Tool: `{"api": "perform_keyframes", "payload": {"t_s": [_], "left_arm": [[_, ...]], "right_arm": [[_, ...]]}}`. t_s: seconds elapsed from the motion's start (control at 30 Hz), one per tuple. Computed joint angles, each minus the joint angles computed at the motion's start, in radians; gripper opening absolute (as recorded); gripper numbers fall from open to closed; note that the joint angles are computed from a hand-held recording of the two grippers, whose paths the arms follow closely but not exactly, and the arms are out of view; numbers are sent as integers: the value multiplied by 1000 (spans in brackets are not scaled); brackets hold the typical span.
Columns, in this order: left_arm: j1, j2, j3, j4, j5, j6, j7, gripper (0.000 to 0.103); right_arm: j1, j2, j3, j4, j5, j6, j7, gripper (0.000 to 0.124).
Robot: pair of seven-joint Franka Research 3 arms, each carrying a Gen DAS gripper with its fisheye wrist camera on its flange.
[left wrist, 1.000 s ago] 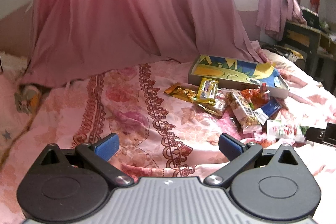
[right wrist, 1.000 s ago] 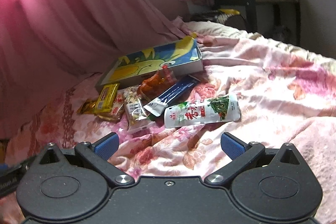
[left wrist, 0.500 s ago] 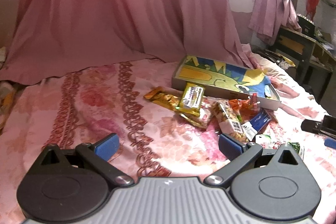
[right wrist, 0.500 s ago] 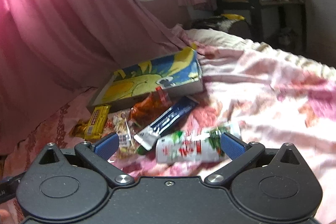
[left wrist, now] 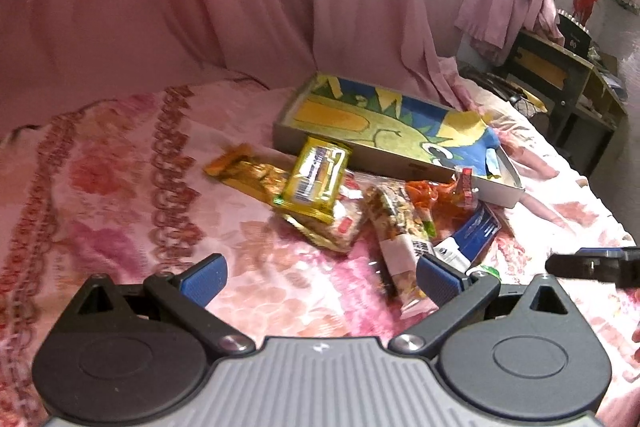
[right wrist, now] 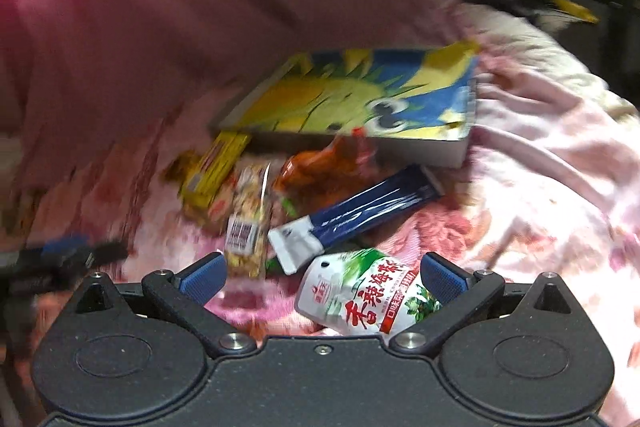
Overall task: Organize snacks
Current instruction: 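Reach the right tool to the seaweed pouch while the left tool approaches the nut bar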
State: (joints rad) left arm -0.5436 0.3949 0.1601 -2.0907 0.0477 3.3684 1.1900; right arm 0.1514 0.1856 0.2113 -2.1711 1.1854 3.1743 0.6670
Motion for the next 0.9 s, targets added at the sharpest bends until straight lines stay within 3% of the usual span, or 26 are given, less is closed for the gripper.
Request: {"api": "perform_keyframes", "payload": {"t_s": [0.07,0.13,0.27,0.53,0.67,0.73,0.8,0.9], "left_arm": [[94,29,-96,41,38,-13,-14,102],[191,65,-197,88,95,-27,-25,102],[237,133,-255,181,160,-75,-44,102],[260,255,-311,346,224,-156,-84,102],[216,296,-278,422,245,-219,-108,102],[177,311,-240,467,264,-287,-128,102],[159,318,-219,486,290,-308,-147,100],[174,322,-235,492,315,-314,-149,98]], "right_arm": [[15,12,-56,8,-150,-73,52,103],[3,31,-70,31,-223,-109,53,102],[-46,72,-71,86,-304,-213,-30,102],[-108,121,-53,116,-304,-304,-236,102],[-113,144,-63,135,-306,-349,-290,102],[-104,162,-83,154,-355,-389,-277,102],[-92,177,-98,166,-405,-401,-263,102],[-87,198,-110,188,-466,-433,-237,102]]}}
